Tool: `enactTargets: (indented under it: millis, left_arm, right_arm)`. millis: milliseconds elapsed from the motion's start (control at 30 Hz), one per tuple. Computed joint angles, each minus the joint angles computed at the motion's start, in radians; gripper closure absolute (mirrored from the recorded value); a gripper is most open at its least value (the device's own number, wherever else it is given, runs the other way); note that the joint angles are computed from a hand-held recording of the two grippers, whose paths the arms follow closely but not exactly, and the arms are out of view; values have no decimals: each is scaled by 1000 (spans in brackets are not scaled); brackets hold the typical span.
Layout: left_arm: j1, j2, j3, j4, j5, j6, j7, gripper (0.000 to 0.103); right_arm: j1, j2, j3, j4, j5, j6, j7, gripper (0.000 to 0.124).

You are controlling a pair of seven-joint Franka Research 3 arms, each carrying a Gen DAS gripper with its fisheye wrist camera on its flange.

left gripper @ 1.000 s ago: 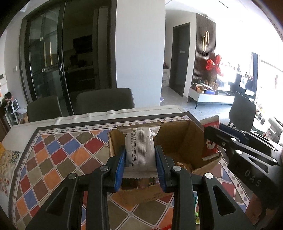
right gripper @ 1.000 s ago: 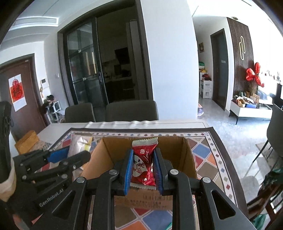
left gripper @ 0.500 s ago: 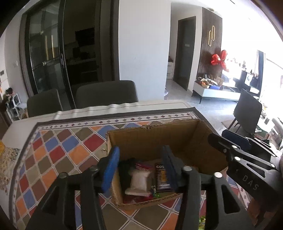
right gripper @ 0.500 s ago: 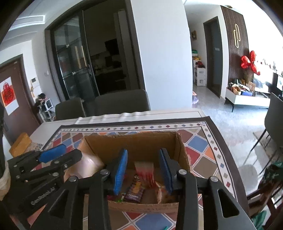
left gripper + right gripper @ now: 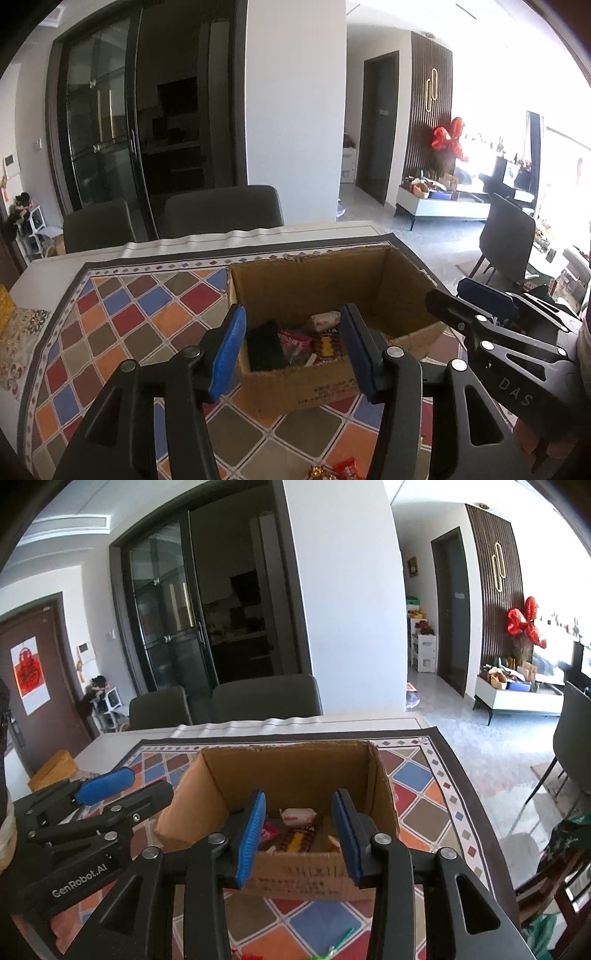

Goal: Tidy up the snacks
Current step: 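Move both tools back toward the remaining candies on the cloth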

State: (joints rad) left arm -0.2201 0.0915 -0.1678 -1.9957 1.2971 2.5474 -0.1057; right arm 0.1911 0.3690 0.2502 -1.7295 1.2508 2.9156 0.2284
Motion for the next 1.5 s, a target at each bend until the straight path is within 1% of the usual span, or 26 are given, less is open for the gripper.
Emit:
enactTargets:
  millis: [100, 133, 200, 433, 567, 800, 1100, 1500]
  left_arm:
    - [-14, -22, -12, -25, 23, -33, -28, 50]
    - [-16, -27, -15, -31, 27, -40, -31, 50]
    - [-20, -35, -23, -43, 27, -50, -36, 50]
    - [-20, -59, -39, -100, 5, -6, -72, 50]
    - [-20, -62, -43, -123, -11, 24, -98, 50]
    - [-29, -60, -51, -156, -35, 46, -125, 50]
    - [-47, -35, -53, -180, -90, 36, -134, 50]
    - [-59, 15, -36, -194, -170, 86, -108, 51]
  right_arm:
    - [-20, -31, 17, -40, 93, 6, -86, 78]
    - [-20, -42, 14, -55, 120, 2, -111, 78]
    - [-11, -55, -5, -75, 130, -13, -115, 78]
    - [9, -100, -53, -146, 190, -51, -147, 78]
    - [20, -120, -76, -183, 170, -67, -130, 78]
    - [31, -150, -93, -248, 194, -65, -162, 78]
    - [38, -148, -108, -304, 143, -64, -106, 78]
    - [30, -115, -105, -352, -14, -64, 57, 78]
